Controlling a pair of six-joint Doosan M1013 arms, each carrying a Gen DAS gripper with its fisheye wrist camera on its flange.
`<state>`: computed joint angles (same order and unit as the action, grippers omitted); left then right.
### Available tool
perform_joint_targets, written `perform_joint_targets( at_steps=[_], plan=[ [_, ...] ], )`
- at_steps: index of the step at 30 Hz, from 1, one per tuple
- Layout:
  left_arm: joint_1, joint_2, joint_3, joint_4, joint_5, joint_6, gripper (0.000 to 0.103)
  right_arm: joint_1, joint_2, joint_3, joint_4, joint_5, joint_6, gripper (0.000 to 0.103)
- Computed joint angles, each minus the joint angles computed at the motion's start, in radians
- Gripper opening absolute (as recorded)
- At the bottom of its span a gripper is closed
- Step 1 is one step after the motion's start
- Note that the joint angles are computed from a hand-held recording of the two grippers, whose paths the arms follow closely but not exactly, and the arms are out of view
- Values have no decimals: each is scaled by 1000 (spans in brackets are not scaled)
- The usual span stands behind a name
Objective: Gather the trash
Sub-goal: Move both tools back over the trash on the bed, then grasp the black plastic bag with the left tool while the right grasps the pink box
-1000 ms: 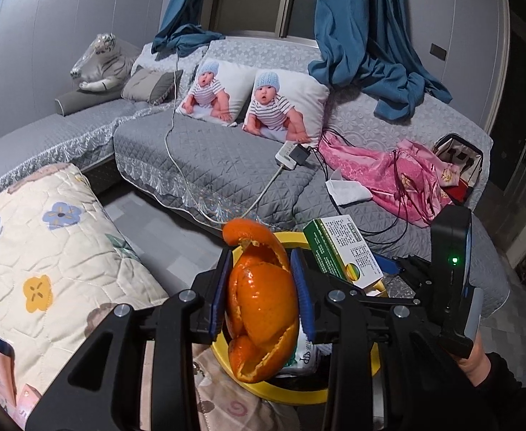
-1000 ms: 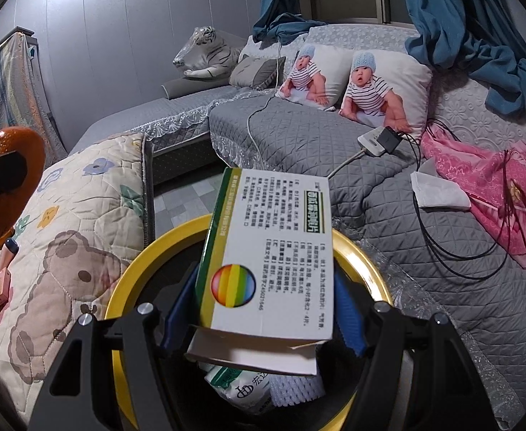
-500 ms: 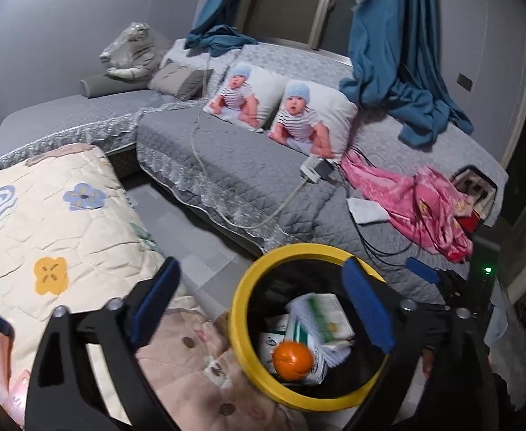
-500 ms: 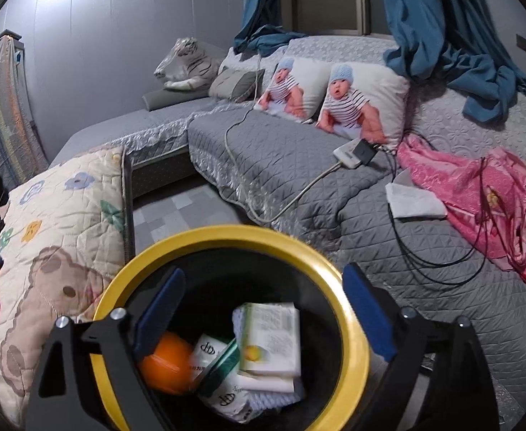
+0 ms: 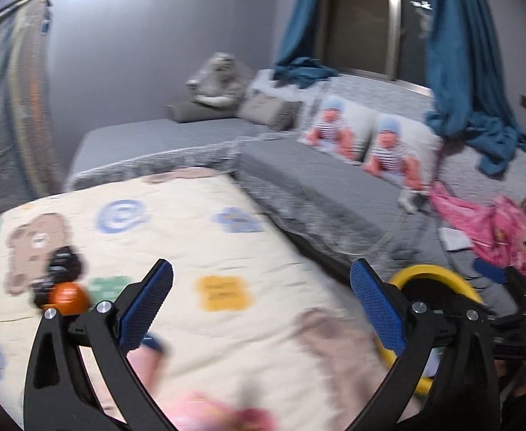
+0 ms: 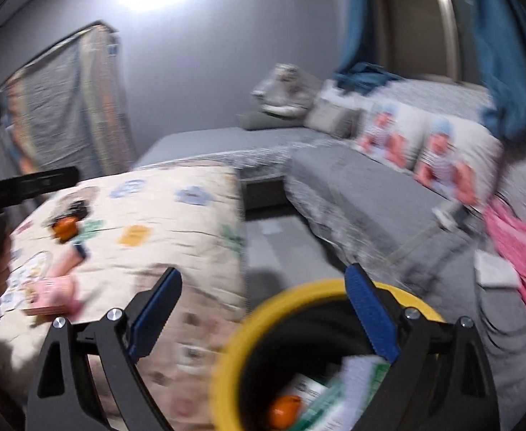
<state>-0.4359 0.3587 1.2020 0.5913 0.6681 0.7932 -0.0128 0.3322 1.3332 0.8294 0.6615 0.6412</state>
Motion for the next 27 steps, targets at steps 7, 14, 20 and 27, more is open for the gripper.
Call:
perform_joint_targets(
  at_steps=[7, 14, 20, 27],
  plan=[
    [66, -83, 114, 166, 84, -154, 95, 66, 18, -33, 63, 133, -119, 89],
    [123, -132, 195, 158, 94, -157, 95, 130, 31, -52, 33, 246, -178, 89],
    [152, -131, 227, 108, 103, -116, 94, 173, 36, -49, -19, 301, -213, 89],
    [215, -95, 182, -60, 91, -13, 95, 208, 54, -62, -70, 337, -208, 89]
  ],
)
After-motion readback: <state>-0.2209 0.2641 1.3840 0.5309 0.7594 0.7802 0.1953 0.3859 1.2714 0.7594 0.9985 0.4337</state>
